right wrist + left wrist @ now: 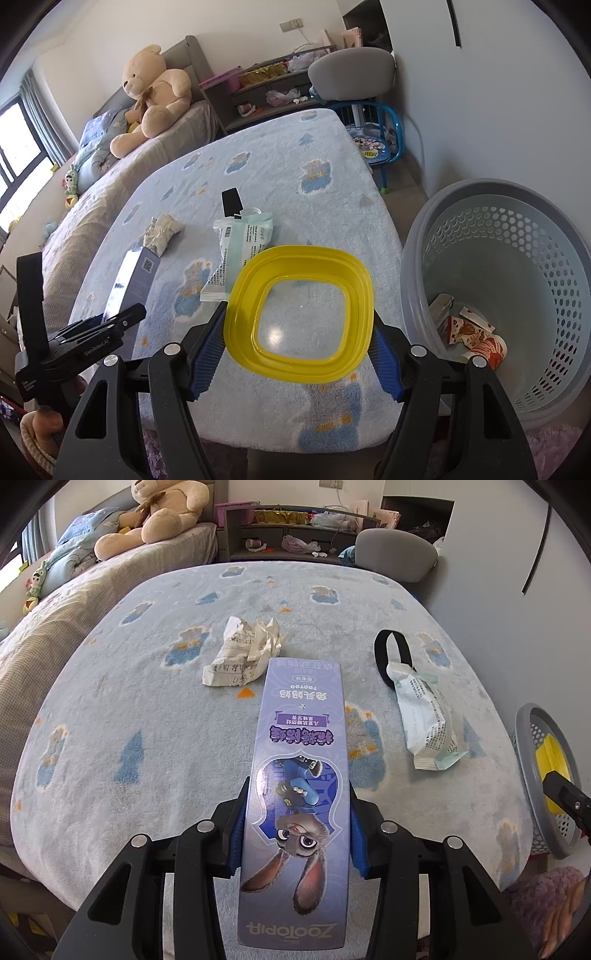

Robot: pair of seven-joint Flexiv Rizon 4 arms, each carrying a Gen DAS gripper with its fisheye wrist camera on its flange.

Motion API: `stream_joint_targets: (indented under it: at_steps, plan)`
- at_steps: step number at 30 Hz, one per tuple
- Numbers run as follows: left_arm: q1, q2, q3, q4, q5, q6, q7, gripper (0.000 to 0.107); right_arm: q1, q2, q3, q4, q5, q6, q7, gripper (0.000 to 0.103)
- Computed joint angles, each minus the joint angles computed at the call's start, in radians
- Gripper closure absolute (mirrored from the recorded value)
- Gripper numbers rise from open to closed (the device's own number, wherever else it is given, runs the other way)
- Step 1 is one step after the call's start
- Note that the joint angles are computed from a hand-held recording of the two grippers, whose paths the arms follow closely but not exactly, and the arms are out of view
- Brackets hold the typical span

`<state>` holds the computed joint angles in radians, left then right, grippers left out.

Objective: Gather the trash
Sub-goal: 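Carry lid and purple box over the grey basket and open both grippers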

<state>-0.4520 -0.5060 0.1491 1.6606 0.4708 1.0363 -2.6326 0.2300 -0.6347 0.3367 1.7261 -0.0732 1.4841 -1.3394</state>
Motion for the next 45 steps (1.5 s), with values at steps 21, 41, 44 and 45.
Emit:
stream_joint_targets:
  at_steps: [21, 41, 44, 45]
  plan:
    - [-0.099, -0.067, -0.064, -0.24, 0.047, -0.034, 0.049, 0.064, -0.1, 0.092, -0.052, 0.134, -0.007, 0.133, 0.012, 0.035]
    - [-0.163, -0.422, -0.072, -0.716, -0.203, -0.104, 0.395, 0.064, -0.159, 0.05, -0.169, 0.134, -0.085, 0.15, 0.099, 0.035]
    - [-0.168, -0.472, -0.071, -0.789, -0.23, -0.131, 0.423, 0.064, -0.217, 0.025, -0.111, 0.107, -0.077, 0.128, 0.091, 0.035]
    - [-0.173, -0.486, -0.068, -0.808, -0.236, -0.135, 0.425, 0.064, -0.221, 0.021, -0.107, 0.099, -0.074, 0.117, 0.092, 0.035]
